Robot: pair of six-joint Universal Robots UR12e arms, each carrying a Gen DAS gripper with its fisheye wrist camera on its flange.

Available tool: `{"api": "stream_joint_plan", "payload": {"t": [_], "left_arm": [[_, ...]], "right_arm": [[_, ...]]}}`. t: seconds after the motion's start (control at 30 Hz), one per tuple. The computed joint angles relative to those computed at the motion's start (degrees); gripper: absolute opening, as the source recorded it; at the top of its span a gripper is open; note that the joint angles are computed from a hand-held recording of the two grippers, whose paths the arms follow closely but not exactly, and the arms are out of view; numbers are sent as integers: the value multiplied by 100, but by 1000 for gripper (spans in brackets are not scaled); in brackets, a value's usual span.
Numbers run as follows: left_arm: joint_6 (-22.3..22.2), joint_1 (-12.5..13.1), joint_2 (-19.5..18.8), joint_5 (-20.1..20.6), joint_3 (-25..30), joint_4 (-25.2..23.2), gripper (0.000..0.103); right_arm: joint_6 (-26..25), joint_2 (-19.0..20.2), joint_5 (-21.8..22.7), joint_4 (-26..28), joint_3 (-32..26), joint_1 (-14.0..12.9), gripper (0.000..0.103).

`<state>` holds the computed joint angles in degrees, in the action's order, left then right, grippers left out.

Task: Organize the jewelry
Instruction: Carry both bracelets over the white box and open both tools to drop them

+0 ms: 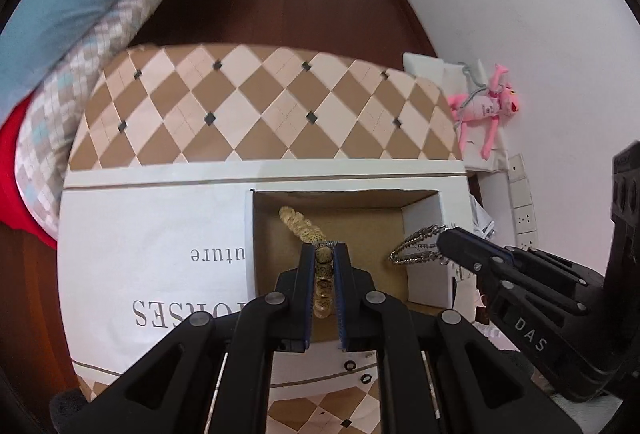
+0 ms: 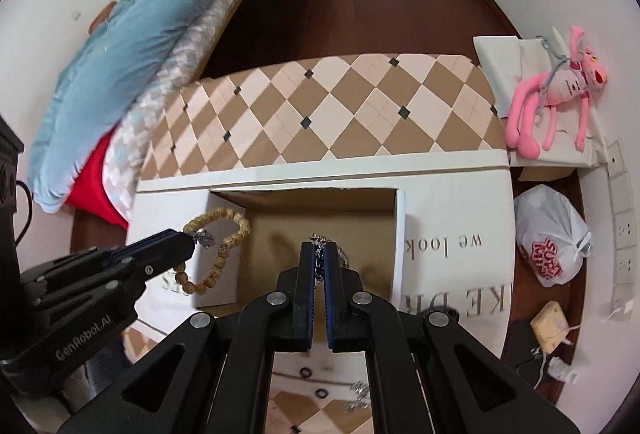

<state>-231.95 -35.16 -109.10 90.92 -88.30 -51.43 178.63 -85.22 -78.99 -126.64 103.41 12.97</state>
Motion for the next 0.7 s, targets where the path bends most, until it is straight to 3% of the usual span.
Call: {"api": "stream_joint_plan", "payload": {"t": [0.07,0.13,0.2,0.27,0.3,0.33,0.4,0.47,0.53,0.7], "left_arm": [[-138,58,-14,-115,-13,21,8],[-234,96,-27,-202,-1,2,9],[-247,79,-51,-50,112,-250,18],[-245,24,-54,220,187,-418,60],[-261,0,-37,360,189,-454,69],[-278,-34,-23,540,200,-538,79],[-284,-133,-24,977,257,-796,86],[-297,-225,-19,1303,245,-974,100],[-329,-300,-7,1535,170,-975,101],[-472,-476,-32,1974,44,-1040,102]], "right_arm": [[-59,59,-45,-18,-37,15,4],[-207,170,-96,299,-183,36,5],[-248,191,-231,364,-205,59,5],[-269,168,-428,378,-185,82,13],[-254,129,-477,356,-147,81,29],[-267,99,-574,308,-112,90,57],[-321,43,-971,138,-27,162,86],[-342,-23,-1355,-62,95,227,88],[-267,-55,-1658,-137,205,279,101],[-273,-129,-2005,-554,527,344,103]]}}
